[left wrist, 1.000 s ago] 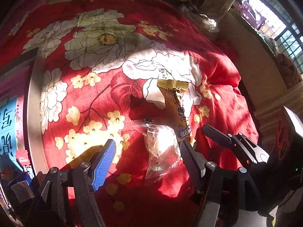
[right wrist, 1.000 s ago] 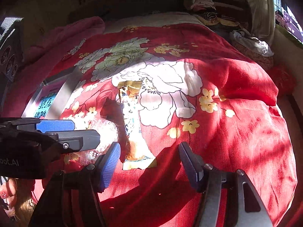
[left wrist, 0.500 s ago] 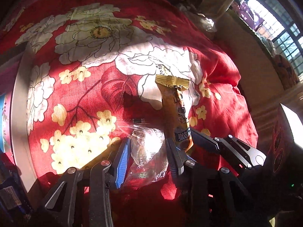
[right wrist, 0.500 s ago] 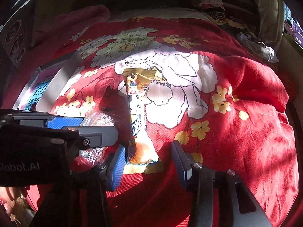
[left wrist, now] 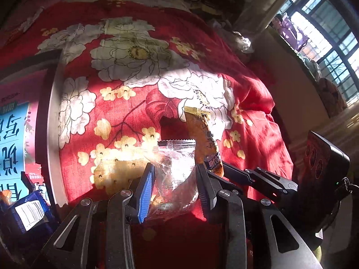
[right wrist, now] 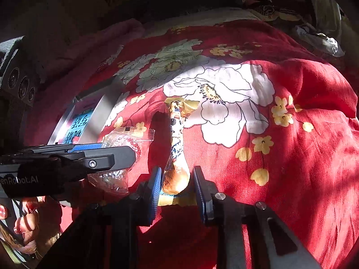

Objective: Organize snacks
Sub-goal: 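Grasp the clear candy bag with the left gripper while the right grasps the long wrapped bar, then carry the candy bag with the left gripper while the right carries the wrapped bar to the tray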

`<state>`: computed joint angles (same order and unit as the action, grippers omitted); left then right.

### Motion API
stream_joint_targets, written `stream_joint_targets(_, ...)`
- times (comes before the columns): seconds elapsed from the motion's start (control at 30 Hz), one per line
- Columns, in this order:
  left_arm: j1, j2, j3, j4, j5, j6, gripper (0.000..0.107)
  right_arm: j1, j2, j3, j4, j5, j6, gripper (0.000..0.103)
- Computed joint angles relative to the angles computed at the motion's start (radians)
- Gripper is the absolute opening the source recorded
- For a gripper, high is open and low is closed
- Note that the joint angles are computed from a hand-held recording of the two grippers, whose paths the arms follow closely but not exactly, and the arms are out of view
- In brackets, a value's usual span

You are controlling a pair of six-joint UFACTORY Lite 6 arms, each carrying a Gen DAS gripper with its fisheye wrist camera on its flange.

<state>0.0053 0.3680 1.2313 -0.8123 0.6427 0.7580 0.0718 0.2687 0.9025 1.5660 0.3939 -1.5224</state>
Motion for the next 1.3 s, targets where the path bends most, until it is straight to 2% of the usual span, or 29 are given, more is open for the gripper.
stream_joint_targets(0.1, 0.035, -0.043, -0.026, -0.006, 0.023, 0.021, 0.038, 0.028, 0.006, 0.006, -0.03, -0.029, 0.022, 0.029)
stream_joint_targets(0.3, 0.111, -0.117, -0.061, -0.022, 0.09, 0.06, 0.038, 0.145, 0.048, 0.048, -0.273, -0.205, 0.23, 0.03)
stream_joint_targets(0.37, 0.141, -0.142, -0.071, -0.033, 0.108, 0.076, 0.038, 0.167, 0.04, 0.045, -0.295, -0.229, 0.245, 0.029)
stream_joint_targets(0.4, 0.157, -0.153, -0.073, -0.039, 0.12, 0.084, 0.038, 0.154, 0.035, 0.042, -0.243, -0.19, 0.194, 0.028)
stream_joint_targets(0.47, 0.192, -0.176, -0.08, -0.048, 0.143, 0.101, 0.038, 0.092, 0.029, 0.024, -0.081, -0.034, 0.064, 0.028)
stream_joint_targets(0.6, 0.278, -0.22, -0.082, -0.056, 0.192, 0.132, 0.038, -0.001, 0.024, -0.013, 0.044, 0.226, 0.015, 0.028)
stream_joint_targets(0.73, 0.383, -0.233, -0.068, -0.062, 0.24, 0.165, 0.038, -0.012, 0.001, -0.044, 0.11, 0.334, -0.012, 0.028)
stream_joint_targets(0.77, 0.408, -0.231, -0.061, -0.062, 0.254, 0.169, 0.038, 0.003, -0.009, -0.051, 0.123, 0.324, -0.013, 0.028)
stream_joint_targets(0.93, 0.514, -0.227, -0.048, -0.069, 0.297, 0.209, 0.038, 0.149, -0.027, -0.026, 0.049, 0.085, 0.041, 0.028)
stream_joint_targets(1.0, 0.545, -0.224, -0.045, -0.07, 0.315, 0.224, 0.038, 0.187, -0.043, -0.032, 0.038, 0.032, 0.033, 0.029)
stream_joint_targets(1.07, 0.574, -0.218, -0.042, -0.072, 0.333, 0.238, 0.038, 0.216, -0.07, -0.046, 0.067, 0.004, -0.014, 0.04)
stream_joint_targets(1.13, 0.597, -0.213, -0.043, -0.074, 0.346, 0.251, 0.038, 0.233, -0.073, -0.042, 0.059, 0.009, -0.029, 0.057)
stream_joint_targets(1.2, 0.62, -0.206, -0.039, -0.075, 0.363, 0.262, 0.038, 0.267, -0.062, -0.031, 0.033, -0.031, -0.021, 0.061)
stream_joint_targets(1.3, 0.648, -0.202, -0.035, -0.079, 0.381, 0.275, 0.039, 0.348, -0.012, 0.007, -0.113, -0.185, 0.099, 0.061)
